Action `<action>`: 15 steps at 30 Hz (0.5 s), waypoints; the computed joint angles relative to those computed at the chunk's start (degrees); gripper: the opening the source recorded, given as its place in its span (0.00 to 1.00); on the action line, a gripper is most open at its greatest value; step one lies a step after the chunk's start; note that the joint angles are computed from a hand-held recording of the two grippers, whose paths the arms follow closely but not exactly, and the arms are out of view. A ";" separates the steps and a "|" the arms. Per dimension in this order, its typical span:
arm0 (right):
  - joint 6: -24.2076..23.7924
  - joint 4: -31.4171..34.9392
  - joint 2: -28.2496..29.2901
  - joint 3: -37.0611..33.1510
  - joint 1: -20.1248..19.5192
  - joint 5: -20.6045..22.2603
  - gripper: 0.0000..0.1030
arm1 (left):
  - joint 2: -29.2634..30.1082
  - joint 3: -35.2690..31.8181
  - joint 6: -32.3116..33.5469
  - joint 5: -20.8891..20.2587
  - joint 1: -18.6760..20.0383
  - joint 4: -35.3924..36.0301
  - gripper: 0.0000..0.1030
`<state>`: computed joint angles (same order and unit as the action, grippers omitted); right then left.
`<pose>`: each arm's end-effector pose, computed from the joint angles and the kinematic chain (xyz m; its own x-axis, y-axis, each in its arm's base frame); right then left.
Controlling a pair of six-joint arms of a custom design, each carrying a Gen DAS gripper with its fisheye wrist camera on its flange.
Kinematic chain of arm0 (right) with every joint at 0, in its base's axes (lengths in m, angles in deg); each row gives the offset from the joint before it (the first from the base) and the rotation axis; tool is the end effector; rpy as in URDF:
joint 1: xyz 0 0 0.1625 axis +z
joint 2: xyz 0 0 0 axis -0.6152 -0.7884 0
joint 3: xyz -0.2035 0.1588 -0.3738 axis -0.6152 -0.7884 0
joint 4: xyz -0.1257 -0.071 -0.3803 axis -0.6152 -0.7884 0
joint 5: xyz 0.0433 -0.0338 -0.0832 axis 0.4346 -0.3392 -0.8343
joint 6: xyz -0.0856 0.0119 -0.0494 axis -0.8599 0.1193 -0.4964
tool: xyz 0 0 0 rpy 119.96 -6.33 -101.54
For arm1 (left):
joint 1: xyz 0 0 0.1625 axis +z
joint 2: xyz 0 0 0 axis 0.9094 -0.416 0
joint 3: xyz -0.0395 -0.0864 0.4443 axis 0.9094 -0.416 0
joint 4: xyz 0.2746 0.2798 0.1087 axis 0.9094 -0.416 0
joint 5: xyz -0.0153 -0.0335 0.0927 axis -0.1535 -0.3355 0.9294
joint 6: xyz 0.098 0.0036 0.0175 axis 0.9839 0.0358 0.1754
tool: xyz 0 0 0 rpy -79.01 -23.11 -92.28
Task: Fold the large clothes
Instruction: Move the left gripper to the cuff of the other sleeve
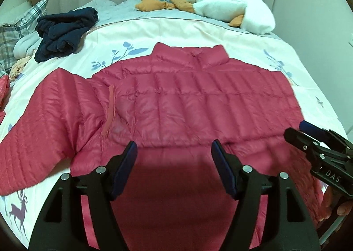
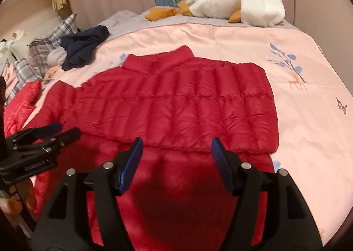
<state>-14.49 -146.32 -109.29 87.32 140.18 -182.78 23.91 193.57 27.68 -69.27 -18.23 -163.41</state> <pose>0.2094 -0.5620 0.2060 -0.7952 -0.1415 0.5896 -0.5046 0.6936 -0.5141 -0.2588 -0.5865 0.1810 -0.7573 0.1127 -0.6433 0.4782 0.7666 -0.4285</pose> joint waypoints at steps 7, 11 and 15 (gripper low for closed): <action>-0.22 -2.16 -1.71 4.66 3.43 -0.49 0.88 | -6.80 7.11 -5.81 -2.13 -2.24 -2.17 0.88; 1.44 -2.64 -3.48 8.81 4.26 2.39 0.97 | -12.34 12.50 -12.40 -1.25 -2.81 -1.24 0.92; 4.53 -2.32 -5.18 12.86 3.86 5.64 0.98 | -18.85 18.74 -19.19 -0.05 -3.04 -1.02 0.97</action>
